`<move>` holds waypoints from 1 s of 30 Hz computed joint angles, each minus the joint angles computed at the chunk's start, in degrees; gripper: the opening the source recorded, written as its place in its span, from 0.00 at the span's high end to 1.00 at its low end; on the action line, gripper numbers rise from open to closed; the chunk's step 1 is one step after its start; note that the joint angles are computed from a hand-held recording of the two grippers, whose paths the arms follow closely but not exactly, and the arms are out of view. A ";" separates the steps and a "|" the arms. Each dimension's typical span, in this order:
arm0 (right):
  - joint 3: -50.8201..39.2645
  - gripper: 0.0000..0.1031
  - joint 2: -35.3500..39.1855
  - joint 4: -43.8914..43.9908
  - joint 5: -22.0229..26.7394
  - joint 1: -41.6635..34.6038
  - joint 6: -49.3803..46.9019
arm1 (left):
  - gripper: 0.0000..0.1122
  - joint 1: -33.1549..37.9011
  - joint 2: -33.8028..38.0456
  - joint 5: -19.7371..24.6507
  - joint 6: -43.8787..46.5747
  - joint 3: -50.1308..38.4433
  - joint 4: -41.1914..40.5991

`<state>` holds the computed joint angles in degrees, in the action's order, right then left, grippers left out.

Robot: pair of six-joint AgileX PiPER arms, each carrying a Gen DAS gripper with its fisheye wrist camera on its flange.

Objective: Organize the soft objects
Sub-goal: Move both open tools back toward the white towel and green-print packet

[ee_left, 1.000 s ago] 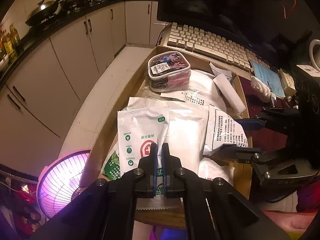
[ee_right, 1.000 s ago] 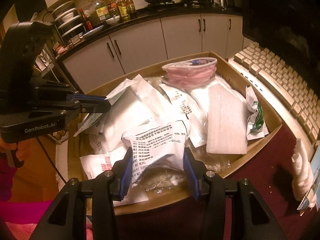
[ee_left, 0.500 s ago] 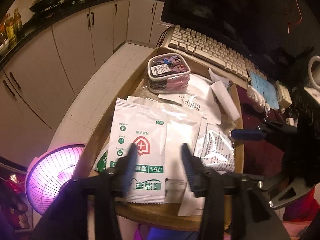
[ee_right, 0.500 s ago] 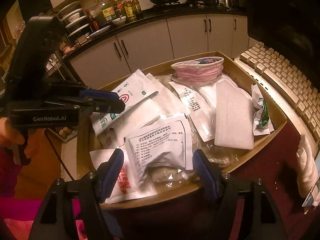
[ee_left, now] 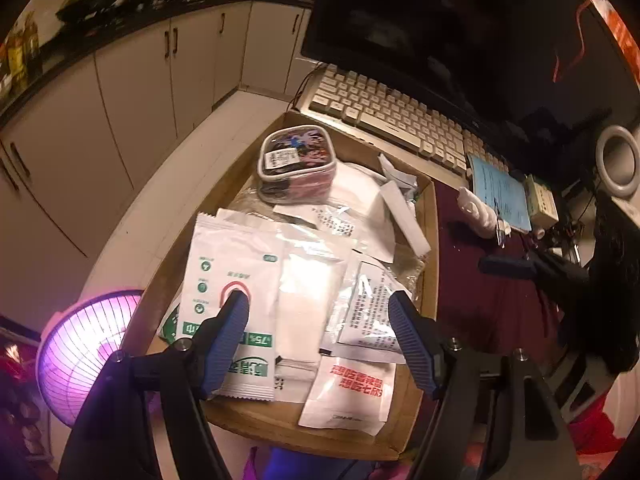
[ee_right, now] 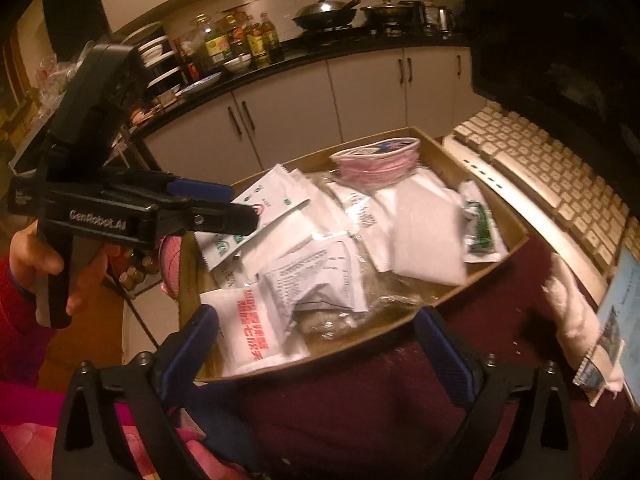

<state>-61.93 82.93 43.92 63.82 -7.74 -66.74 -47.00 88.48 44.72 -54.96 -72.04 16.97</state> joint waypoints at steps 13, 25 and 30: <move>-6.13 0.01 4.60 -1.99 2.09 -10.11 4.87 | 0.21 -1.85 3.90 0.28 7.65 -7.91 -8.39; -10.69 0.01 8.19 -2.95 3.30 -16.30 6.74 | 0.20 -4.06 12.39 5.38 16.55 -19.71 -14.60; -12.71 0.01 9.66 -3.48 3.63 -18.54 7.47 | 0.20 -5.26 17.21 8.95 20.34 -27.43 -16.03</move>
